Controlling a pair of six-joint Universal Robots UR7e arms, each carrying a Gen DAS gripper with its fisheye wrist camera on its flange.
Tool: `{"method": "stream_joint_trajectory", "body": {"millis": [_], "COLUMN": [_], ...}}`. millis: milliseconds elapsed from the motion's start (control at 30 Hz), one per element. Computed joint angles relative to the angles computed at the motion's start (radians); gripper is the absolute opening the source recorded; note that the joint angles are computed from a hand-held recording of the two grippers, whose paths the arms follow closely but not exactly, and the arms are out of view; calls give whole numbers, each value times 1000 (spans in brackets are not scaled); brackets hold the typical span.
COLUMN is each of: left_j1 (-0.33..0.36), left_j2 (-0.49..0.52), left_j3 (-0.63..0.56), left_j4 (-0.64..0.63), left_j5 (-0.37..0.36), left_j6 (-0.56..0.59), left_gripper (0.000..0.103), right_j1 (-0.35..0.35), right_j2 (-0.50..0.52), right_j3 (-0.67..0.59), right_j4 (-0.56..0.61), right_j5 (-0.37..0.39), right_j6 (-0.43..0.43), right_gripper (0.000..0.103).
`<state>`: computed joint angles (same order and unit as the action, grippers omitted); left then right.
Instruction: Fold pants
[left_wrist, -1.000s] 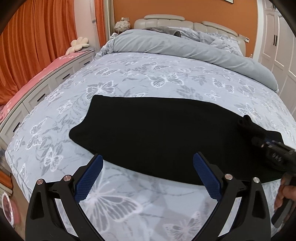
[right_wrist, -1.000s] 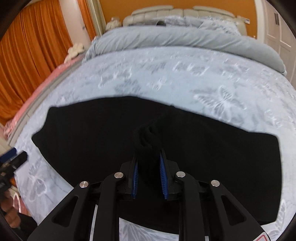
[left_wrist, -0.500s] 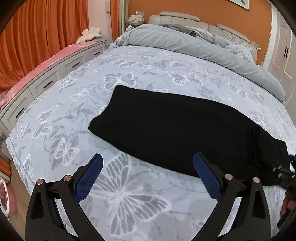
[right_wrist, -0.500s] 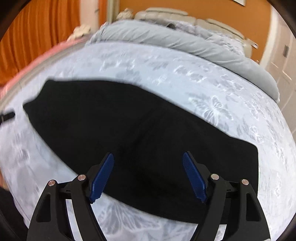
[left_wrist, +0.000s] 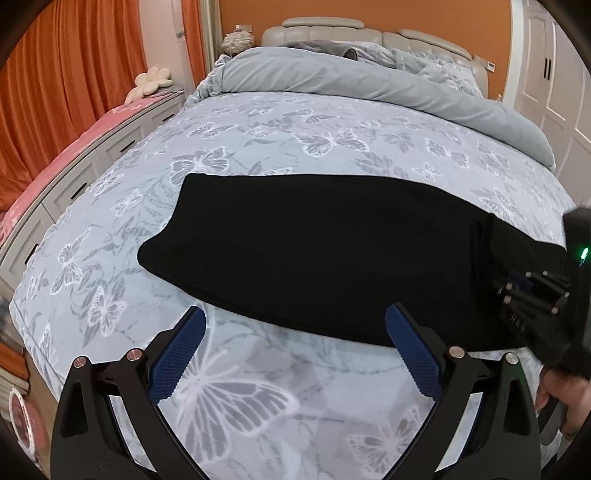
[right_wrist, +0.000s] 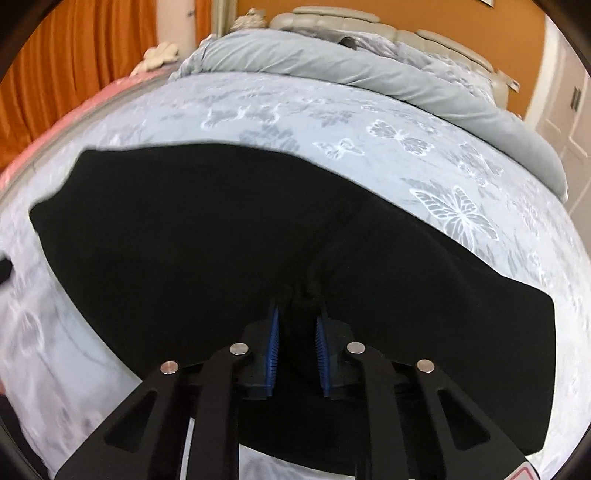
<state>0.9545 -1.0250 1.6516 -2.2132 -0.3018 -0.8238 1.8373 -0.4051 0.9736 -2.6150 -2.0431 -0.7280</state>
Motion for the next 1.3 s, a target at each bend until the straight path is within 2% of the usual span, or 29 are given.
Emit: {"method": "stream_joint_trajectory", "body": {"millis": [100, 200, 333, 467, 567, 600, 667, 700, 733, 800, 867, 900, 933, 1000, 1033, 1100, 1233, 1300], "left_j1": [2, 6, 12, 16, 18, 18, 21, 23, 24, 24, 24, 24, 24, 36, 43, 68, 87, 89], "left_j2": [0, -2, -2, 0, -1, -1, -4, -8, -11, -18, -24, -25, -27, -37, -44, -65, -84, -86], "left_j3": [-1, -1, -6, -11, -9, -8, -12, -11, -10, -5, -3, -4, -5, -1, 3, 8, 3, 8], "left_j4": [21, 33, 49, 57, 39, 40, 45, 36, 26, -8, -12, -5, 2, -43, -69, -95, 2, -18], "left_j5": [-3, -4, -9, -11, -14, -13, -17, -23, -29, -39, -38, -35, -37, -84, -109, -162, -140, -154], "left_j6": [-14, -26, -39, -40, -27, -29, -41, -40, -39, -26, -30, -39, -49, -41, -38, -79, -239, -243], "left_gripper": [96, 96, 96, 96, 96, 96, 96, 96, 96, 96, 96, 96, 96, 96, 96, 96, 96, 96], "right_j1": [0, 2, 8, 15, 13, 15, 15, 12, 9, -5, -41, -56, -85, -140, -157, -186, -209, -218], "right_j2": [-16, -6, 19, 57, 56, 40, -3, -38, -62, -106, -136, -138, -142, -149, -154, -158, -162, -151], "right_j3": [-6, -34, -55, -61, -38, -29, -8, 15, 31, 44, 3, -33, -84, -167, -180, -200, -188, -197], "right_j4": [18, 45, 75, 84, 53, 72, 95, 72, 43, -28, -25, 22, 110, 283, 328, 417, 508, 551], "right_j5": [75, 116, 125, 75, 85, 99, 131, 148, 152, 130, 82, 61, 42, 73, 94, 122, 136, 162], "right_j6": [49, 75, 83, 37, -27, -36, -38, -41, -44, -39, 33, 88, 185, 362, 402, 429, 432, 446], "right_gripper": [16, 16, 16, 18, 33, 42, 43, 49, 62, 75, 75, 75, 75, 75, 75, 75, 75, 76]}}
